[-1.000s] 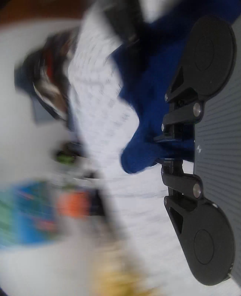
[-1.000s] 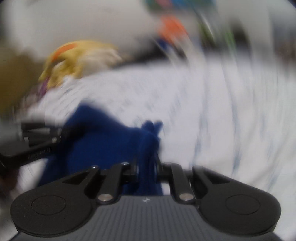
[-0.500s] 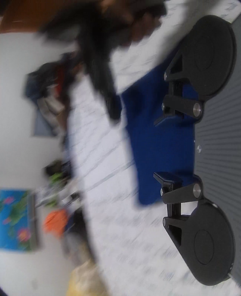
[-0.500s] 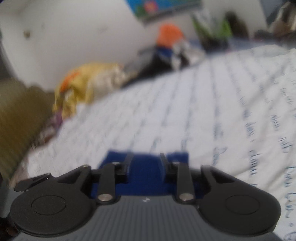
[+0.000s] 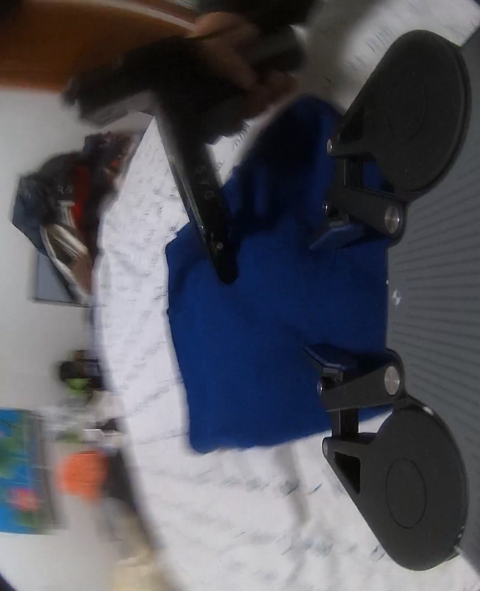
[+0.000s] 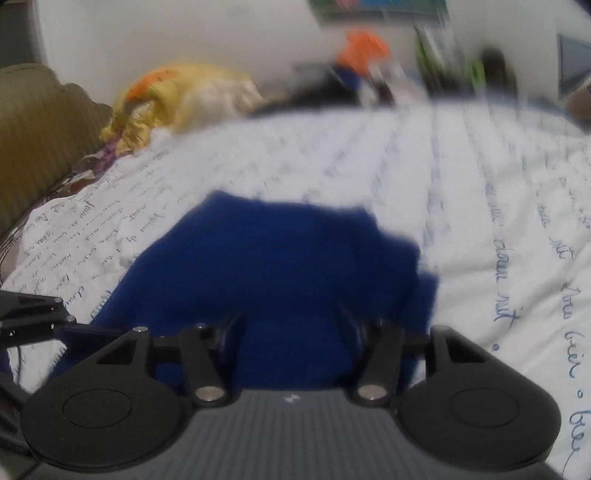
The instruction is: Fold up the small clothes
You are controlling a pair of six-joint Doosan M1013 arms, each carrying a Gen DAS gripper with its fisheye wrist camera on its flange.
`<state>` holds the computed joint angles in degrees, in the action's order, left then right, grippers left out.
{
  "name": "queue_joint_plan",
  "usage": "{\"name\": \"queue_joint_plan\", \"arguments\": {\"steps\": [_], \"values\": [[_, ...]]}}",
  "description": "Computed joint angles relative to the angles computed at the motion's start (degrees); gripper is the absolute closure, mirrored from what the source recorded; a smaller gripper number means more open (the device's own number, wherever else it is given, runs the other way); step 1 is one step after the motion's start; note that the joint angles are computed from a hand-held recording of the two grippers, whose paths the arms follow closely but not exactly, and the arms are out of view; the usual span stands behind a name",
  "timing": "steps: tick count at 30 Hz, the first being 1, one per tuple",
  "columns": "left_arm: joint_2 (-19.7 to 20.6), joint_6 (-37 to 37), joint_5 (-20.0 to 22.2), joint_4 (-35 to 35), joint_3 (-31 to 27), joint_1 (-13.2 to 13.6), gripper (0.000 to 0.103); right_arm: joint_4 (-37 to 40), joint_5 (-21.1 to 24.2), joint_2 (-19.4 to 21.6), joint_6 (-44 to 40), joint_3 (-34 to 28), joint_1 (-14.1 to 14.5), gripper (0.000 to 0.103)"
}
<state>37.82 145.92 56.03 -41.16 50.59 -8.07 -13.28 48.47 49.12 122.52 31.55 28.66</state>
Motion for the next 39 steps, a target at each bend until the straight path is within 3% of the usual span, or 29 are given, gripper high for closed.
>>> {"name": "queue_joint_plan", "arguments": {"steps": [3, 5, 8, 9, 10, 12, 14, 16, 18, 19, 21, 22, 25, 30, 36, 38, 39], "values": [[-1.1, -3.6, 1.5, 1.6, -0.2, 0.1, 0.050, -1.7, 6.5, 0.8, 6.0, -4.5, 0.7, 0.046], [-1.3, -3.3, 2.1, 2.5, 0.1, 0.0, 0.043, -3.4, 3.7, 0.0, 4.0, -3.3, 1.4, 0.047], [-1.8, -2.5, -1.3, 4.0, 2.4, -0.4, 0.045, -3.1, 7.6, 2.5, 0.8, -6.4, 1.0, 0.046], [-2.0, -3.5, -1.4, 4.7, 2.4, -0.6, 0.045, -5.8, 5.4, 1.4, 1.7, -3.7, 1.4, 0.046], [-1.9, -4.8, -1.0, 5.2, 2.2, -0.6, 0.045, -6.3, 5.9, 1.1, 3.1, -3.5, 1.6, 0.046], [-1.9, -6.1, -1.1, 5.3, 2.2, -0.6, 0.045, -8.8, 9.8, 1.6, 6.3, -6.3, 2.8, 0.044], [-2.2, -5.5, -2.0, 5.1, 2.9, -0.7, 0.045, -9.3, 5.3, -0.8, 6.3, -2.3, 3.6, 0.044], [-3.2, -5.1, -2.8, 5.1, 4.7, -0.8, 0.045, -8.1, 6.4, -0.5, 3.2, -1.2, 3.7, 0.041], [-3.2, -5.3, -2.8, 5.9, 4.4, -0.9, 0.045, -11.2, 2.4, -2.4, 2.7, 3.6, 3.8, 0.039], [-3.5, -5.5, -3.0, 6.4, 4.8, -0.9, 0.045, -10.5, 3.6, -2.4, 4.7, 2.9, 3.7, 0.039], [-4.7, -6.0, -3.7, 6.6, 6.4, -0.6, 0.045, -11.5, 10.4, -0.7, 7.5, -2.4, 4.4, 0.037], [-5.0, -6.7, -3.7, 6.7, 6.7, -0.4, 0.045, -11.8, 10.4, -1.1, 7.9, -2.3, 4.7, 0.037], [-6.0, -7.7, -4.0, 6.4, 8.0, 0.2, 0.045, -10.0, 4.8, -5.5, 10.0, 4.9, 4.7, 0.037], [-6.7, -8.0, -4.7, 7.5, 8.9, 0.5, 0.042, -7.9, 7.1, -7.0, 14.1, 7.6, 3.9, 0.037], [-6.6, -9.8, -4.2, 8.6, 9.0, 0.7, 0.037, -2.5, 9.6, -3.9, 9.2, 3.4, 3.6, 0.035], [-6.5, -10.7, -3.8, 9.5, 8.9, 0.6, 0.038, -4.5, 8.6, -3.9, 8.4, 4.2, 3.8, 0.042], [-6.6, -10.5, -3.9, 9.1, 9.2, 0.7, 0.041, -5.5, 9.1, -3.9, 8.1, 4.1, 4.0, 0.061]]}}
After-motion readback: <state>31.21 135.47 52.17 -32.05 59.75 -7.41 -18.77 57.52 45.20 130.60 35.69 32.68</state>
